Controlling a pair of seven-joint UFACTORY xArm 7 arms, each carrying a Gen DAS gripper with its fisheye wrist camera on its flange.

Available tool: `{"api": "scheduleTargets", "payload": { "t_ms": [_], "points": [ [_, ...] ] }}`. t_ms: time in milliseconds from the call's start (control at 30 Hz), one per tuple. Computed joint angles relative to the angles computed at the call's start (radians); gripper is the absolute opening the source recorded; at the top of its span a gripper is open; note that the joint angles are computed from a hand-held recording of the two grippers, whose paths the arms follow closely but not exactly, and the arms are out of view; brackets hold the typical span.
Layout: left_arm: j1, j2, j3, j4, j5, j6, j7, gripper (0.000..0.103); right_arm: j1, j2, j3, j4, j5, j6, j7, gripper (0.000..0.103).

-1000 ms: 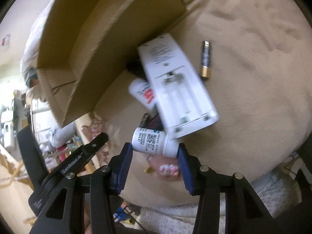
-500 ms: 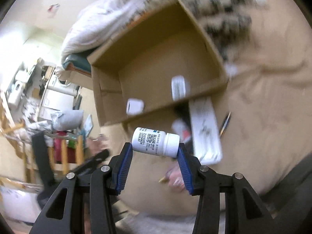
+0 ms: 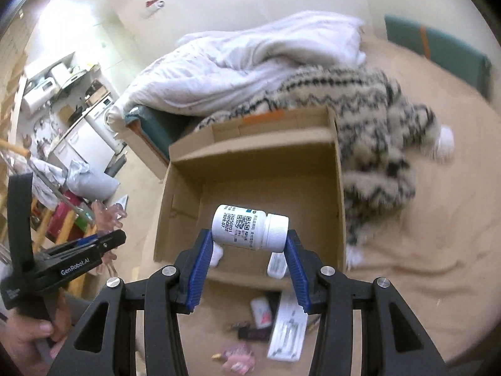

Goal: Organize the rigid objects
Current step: 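Carry the pink comb and pill bottle over the box with both grippers, then open both grippers to drop the comb and pill bottle into the box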

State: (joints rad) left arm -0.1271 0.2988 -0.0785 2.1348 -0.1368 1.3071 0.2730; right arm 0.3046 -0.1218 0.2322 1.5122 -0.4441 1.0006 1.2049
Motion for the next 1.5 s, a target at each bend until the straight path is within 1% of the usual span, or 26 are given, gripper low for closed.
{"api": "scheduleTargets", "payload": {
  "t_ms": [100,200,300,400,467,500,567,633,800,900,967,1133,1333,1500],
  "points": [
    [-0.021,0.081,-0.004,0.131,0.016,0.029,-0.022,0.029,-0.009,0.028,-0.015,0.031,-0.008,-0.016,-0.03,0.049],
    [-0.043,0.142,-0.001,0.224,0.036,0.031,-0.054,0.029,-0.016,0.056,-0.032,0.06,-0.017,-0.032,-0.054,0.049],
    [-0.068,0.246,-0.001,0.386,0.052,0.088,-0.076,0.029,-0.019,0.089,-0.05,0.093,-0.027,-0.038,-0.078,0.049],
    [-0.089,0.308,0.0,0.464,0.062,0.107,-0.086,0.029,-0.021,0.101,-0.067,0.082,-0.018,-0.068,-0.083,0.049],
    [-0.099,0.315,0.002,0.451,0.066,0.096,-0.085,0.029,-0.024,0.1,-0.077,0.051,0.01,-0.095,-0.083,0.049],
    [-0.102,0.309,0.001,0.426,0.065,0.083,-0.083,0.029,-0.025,0.099,-0.079,0.036,0.022,-0.102,-0.083,0.049],
    [-0.103,0.277,-0.004,0.331,0.06,0.034,-0.071,0.029,-0.028,0.102,-0.083,0.008,0.064,-0.106,-0.09,0.049],
    [-0.102,0.257,-0.009,0.263,0.055,0.003,-0.062,0.029,-0.029,0.118,-0.087,0.002,0.115,-0.091,-0.109,0.049],
    [-0.105,0.258,-0.018,0.196,0.047,-0.005,-0.045,0.029,-0.028,0.163,-0.098,0.018,0.212,-0.06,-0.165,0.049],
    [-0.111,0.222,-0.015,0.105,0.061,-0.068,-0.021,0.029,-0.025,0.189,-0.104,0.034,0.25,-0.03,-0.186,0.049],
    [-0.113,0.207,-0.013,0.069,0.071,-0.095,-0.016,0.029,-0.021,0.207,-0.107,0.047,0.257,-0.017,-0.194,0.049],
    [-0.108,0.229,-0.013,0.095,0.066,-0.049,-0.032,0.029,-0.013,0.227,-0.114,0.065,0.278,0.02,-0.207,0.049],
    [-0.114,0.247,-0.009,0.112,0.08,-0.02,-0.038,0.029,-0.013,0.246,-0.119,0.081,0.304,0.049,-0.228,0.049],
    [-0.116,0.264,-0.004,0.131,0.09,0.009,-0.044,0.03,-0.008,0.263,-0.122,0.107,0.304,0.076,-0.235,0.049]
  ]
}}
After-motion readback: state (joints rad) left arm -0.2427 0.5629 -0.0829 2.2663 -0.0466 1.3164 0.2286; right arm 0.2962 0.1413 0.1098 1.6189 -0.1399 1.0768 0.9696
